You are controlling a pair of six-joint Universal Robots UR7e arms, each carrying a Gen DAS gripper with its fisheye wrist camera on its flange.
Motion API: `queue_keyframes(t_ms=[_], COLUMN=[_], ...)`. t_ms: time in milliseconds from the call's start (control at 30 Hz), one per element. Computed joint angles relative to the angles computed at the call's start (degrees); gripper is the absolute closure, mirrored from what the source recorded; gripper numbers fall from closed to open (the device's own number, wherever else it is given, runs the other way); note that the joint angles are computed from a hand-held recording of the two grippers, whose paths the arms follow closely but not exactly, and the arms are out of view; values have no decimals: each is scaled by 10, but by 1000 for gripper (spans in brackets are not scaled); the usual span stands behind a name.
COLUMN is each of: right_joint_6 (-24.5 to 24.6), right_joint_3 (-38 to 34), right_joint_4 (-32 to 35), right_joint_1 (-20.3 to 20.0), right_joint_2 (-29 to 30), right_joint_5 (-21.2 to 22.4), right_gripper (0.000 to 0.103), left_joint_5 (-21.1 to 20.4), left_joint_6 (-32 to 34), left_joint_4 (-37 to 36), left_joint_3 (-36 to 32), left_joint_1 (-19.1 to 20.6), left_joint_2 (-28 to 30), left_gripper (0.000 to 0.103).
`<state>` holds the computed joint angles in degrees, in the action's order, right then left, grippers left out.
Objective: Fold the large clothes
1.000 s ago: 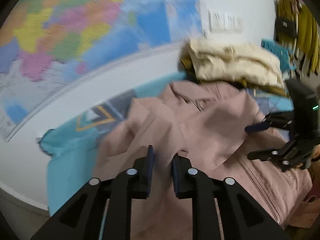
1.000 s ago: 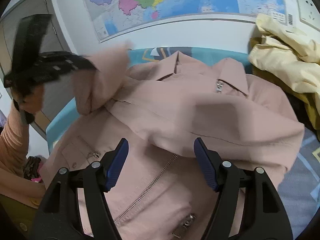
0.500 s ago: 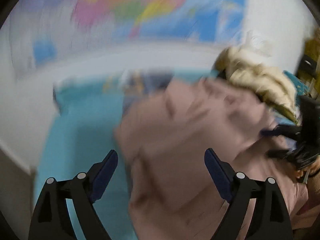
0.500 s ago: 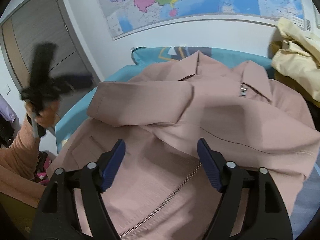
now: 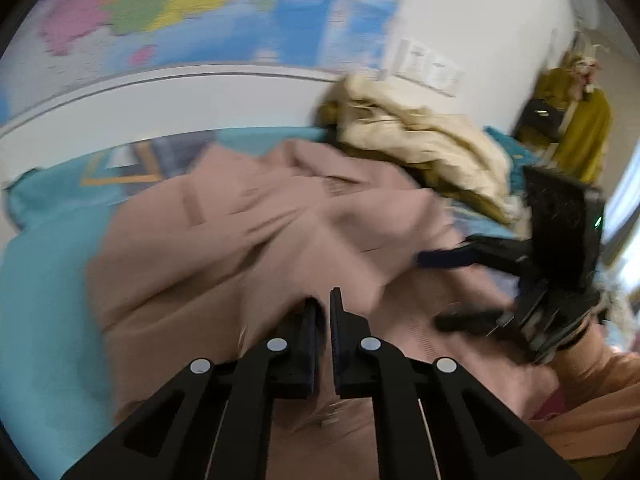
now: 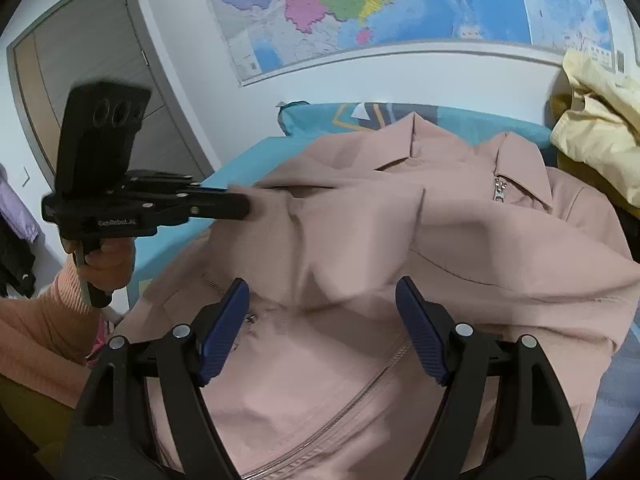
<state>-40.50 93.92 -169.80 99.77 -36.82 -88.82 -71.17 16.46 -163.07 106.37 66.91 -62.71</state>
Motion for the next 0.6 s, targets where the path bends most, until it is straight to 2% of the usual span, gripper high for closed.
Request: queue_keyframes(t_ms=[67,133,200,300,367,433,500,533,567,600], right_joint_6=[-3,-11,-9,0,10,9,-6,-12,-18,-21], right_joint_3=[14,26,29,23,16,7,-11,-18,-30,-41], right_joint_4=[-10,-40,-52,-61,-80,-90,-97,-103,-114,-110], right_joint_1=[2,9,13,21,28,34,47,49,54,58], right_joint_2=[-5,-1,4,19,35,50,74,84,98,109], right_joint_5=[5,-10,-19,-32,-35,-43,-69,-75,-94,-115], right_gripper=[24,23,21,18,13,13,13,16,25,36], left_joint_5=[-20,-38,-77,-91,-96,-102,-103,-96,-94,-95], left_joint_6=[3,7,4,-1,-13,-26,-38,-38,-37,-35], left_joint_4=[14,26,30,-1,-11,-9,0,1,1,-1], left_joint_3=[-14,-26,-37,-34,-30,-28,-31,-29,-28,-26], left_joint_1=[-7,-11,-3,6,14,23,28,27,27,27], left_joint_2=[19,34,38,30,18,8,9,8,9,9], left_gripper=[98,90,67,50,49,49,49,49,49,54])
